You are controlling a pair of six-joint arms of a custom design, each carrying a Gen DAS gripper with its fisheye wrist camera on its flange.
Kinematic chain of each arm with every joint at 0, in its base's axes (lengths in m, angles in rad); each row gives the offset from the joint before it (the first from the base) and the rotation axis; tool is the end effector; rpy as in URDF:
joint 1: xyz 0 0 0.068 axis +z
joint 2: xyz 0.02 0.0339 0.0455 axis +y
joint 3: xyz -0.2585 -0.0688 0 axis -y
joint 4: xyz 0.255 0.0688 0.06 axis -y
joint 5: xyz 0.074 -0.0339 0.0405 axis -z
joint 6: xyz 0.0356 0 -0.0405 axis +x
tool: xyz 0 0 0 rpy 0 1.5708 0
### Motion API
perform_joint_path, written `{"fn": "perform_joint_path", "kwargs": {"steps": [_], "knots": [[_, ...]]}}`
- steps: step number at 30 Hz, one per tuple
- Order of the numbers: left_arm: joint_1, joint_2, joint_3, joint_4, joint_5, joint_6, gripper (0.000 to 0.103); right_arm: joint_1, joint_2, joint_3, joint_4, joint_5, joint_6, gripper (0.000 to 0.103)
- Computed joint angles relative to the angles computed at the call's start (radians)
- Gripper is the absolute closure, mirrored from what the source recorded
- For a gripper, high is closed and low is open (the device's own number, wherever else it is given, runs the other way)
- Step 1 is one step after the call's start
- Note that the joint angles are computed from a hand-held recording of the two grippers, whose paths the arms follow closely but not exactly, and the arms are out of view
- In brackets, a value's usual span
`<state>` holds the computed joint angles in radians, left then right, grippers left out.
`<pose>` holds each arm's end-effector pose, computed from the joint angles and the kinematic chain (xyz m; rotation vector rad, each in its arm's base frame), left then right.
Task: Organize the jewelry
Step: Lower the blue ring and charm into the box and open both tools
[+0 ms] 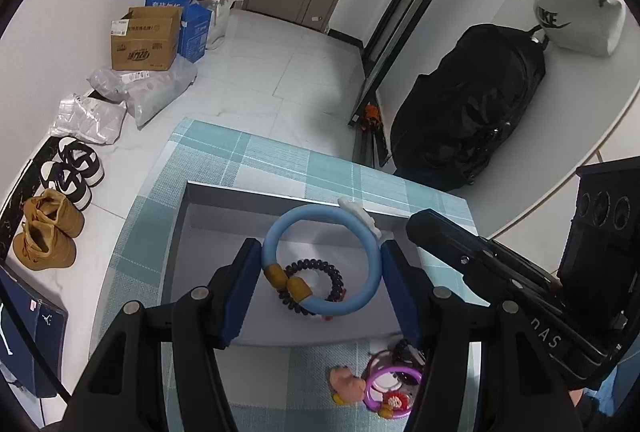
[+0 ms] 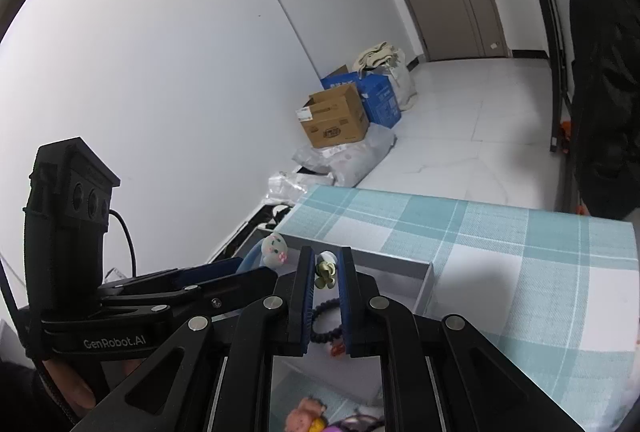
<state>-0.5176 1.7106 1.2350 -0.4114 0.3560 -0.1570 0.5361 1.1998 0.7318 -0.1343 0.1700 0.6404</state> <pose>0.3224 -0.1978 0.2228 0.6098 2.4469 -0.7236 0.2359 0.1332 0.2311 0.2134 2.1945 0.4868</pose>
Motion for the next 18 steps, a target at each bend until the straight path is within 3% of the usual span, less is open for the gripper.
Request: {"fn": "perform_joint_path", "kwargs": {"steps": [9,18], "knots": [[-0.009,0.085,0.079,-0.051,-0.012,0.012,0.047,-0.082,0.005,-0.031,0.05,-0.093,-0.004,0.093],[-0.019,0.12,0.112,-0.038,-0.011,0.016,0.047,-0.073,0.007,-0.034,0.044,-0.089,0.01,0.09]]}}
